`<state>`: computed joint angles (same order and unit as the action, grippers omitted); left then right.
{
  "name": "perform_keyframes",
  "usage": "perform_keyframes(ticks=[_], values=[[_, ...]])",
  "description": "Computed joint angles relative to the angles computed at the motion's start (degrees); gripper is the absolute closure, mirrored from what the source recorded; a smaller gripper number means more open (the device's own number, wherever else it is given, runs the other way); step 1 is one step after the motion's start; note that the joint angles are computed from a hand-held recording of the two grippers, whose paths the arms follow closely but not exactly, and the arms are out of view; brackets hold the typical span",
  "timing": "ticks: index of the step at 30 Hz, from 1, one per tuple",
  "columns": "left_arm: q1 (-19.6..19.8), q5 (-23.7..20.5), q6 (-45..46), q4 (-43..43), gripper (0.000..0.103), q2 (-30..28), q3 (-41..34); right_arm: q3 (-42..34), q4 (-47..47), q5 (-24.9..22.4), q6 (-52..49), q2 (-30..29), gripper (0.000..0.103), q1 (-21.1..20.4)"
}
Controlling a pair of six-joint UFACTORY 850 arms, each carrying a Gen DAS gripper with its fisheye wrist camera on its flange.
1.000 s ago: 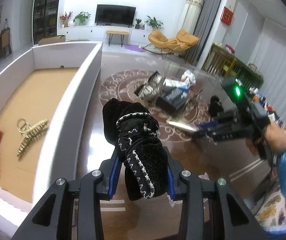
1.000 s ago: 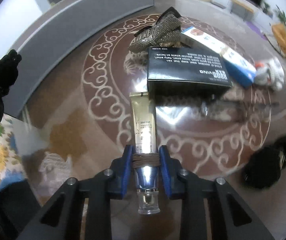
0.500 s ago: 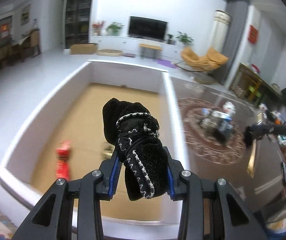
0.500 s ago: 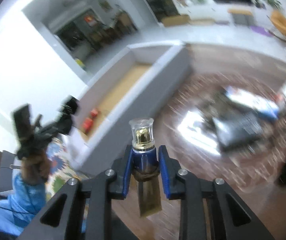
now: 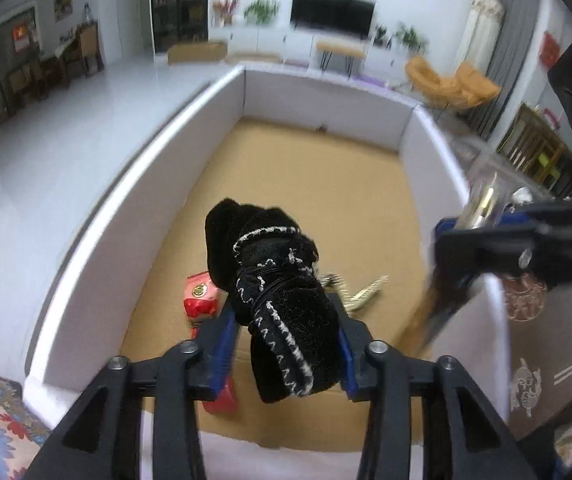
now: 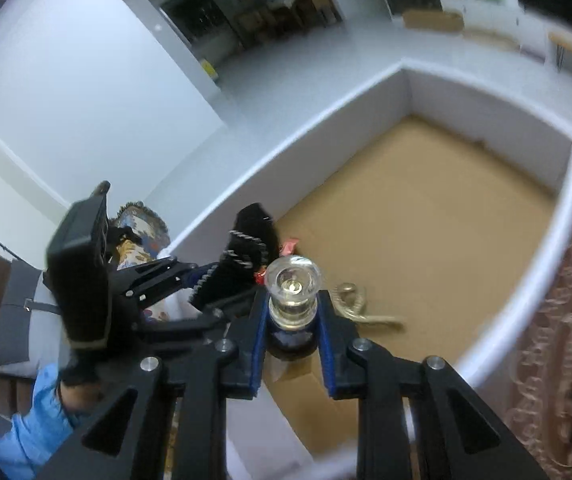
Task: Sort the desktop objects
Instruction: 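Carry the glove and gold tube into the cardboard box and open both tools, then move both open tools back over the table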
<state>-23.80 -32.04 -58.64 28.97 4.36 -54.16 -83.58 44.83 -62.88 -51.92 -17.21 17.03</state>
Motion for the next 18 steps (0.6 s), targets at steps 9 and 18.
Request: perform_keyframes(ticks=[9,18], values=[[0.66,-2.35,-12.85,9.06,0.019,0.04,1.27,3.85,7.1,10.17,-1.54,1.87,0.009,-0.19],[-13.68,-4.77,-33.99,29.1,0.018,3.39,2.26,31.48,24.95,30.21,-35.72,25.03,0.0,-16.4]])
